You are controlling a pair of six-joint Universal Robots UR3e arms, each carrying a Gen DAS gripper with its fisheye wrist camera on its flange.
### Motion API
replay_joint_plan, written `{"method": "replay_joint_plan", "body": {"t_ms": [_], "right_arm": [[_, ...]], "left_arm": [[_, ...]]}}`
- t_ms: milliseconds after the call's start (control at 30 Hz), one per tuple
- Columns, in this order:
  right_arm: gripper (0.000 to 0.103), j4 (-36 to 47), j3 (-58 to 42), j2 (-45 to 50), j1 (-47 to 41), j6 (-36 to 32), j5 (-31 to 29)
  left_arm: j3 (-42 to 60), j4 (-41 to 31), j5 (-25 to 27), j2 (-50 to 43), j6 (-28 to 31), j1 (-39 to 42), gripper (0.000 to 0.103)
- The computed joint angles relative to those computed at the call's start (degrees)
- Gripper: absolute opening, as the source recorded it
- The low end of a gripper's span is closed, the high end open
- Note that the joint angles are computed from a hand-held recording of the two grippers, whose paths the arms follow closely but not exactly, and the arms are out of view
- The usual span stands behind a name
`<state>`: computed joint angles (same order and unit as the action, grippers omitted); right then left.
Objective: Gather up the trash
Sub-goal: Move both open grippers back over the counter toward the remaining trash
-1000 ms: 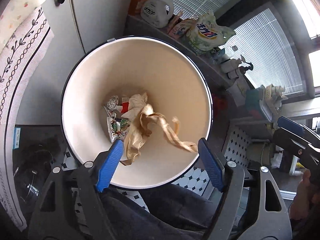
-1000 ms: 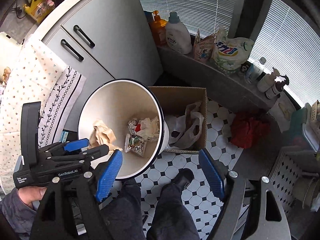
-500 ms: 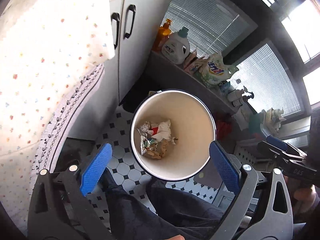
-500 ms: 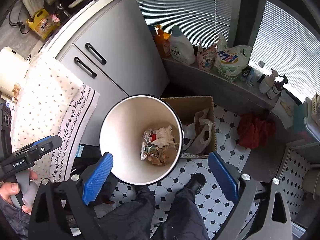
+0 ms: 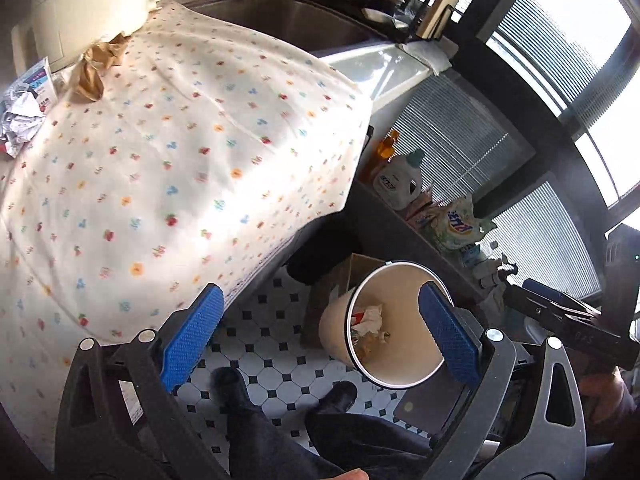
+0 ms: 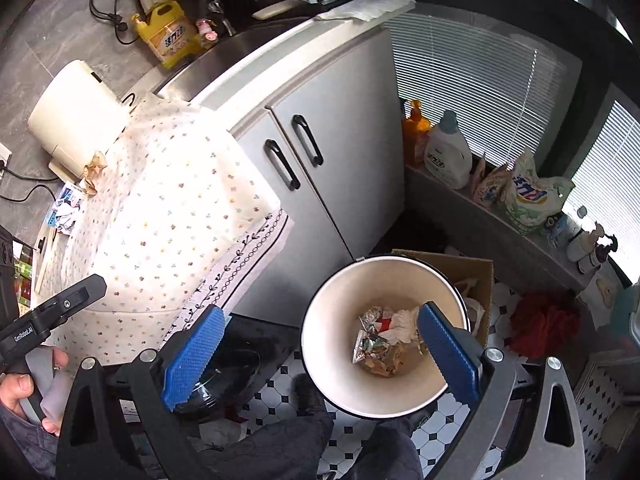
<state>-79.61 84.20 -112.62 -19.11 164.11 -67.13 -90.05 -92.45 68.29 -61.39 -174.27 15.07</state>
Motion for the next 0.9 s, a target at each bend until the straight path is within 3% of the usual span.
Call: {"method": "replay_joint_plan", "body": {"t_ms": [200, 500, 700, 900], "right_arm": [[0.095, -7.72, -9.79, 10.55, 14.69, 10.71, -2.84], [0.095, -14.86, -26.15, 26.45, 30.89, 22.65, -8.01], [0.095, -17.75, -38.12, 36.85, 38.56, 30.3, -11.37], [0.095, -15.95, -54.13, 49.03, 44.7, 35.12, -14.69]], "left_arm": [[5.22, -13.19, -8.98, 5.02, 15.22, 21.44, 0.097], [16.94, -41.21, -18.84, 4.51, 48.07, 54.2, 0.097], [20.67, -43.56, -20.27, -0.8, 57.03, 63.59, 0.097], [23.15, -39.11, -21.74, -8.08, 58.63, 66.84, 0.097]]}}
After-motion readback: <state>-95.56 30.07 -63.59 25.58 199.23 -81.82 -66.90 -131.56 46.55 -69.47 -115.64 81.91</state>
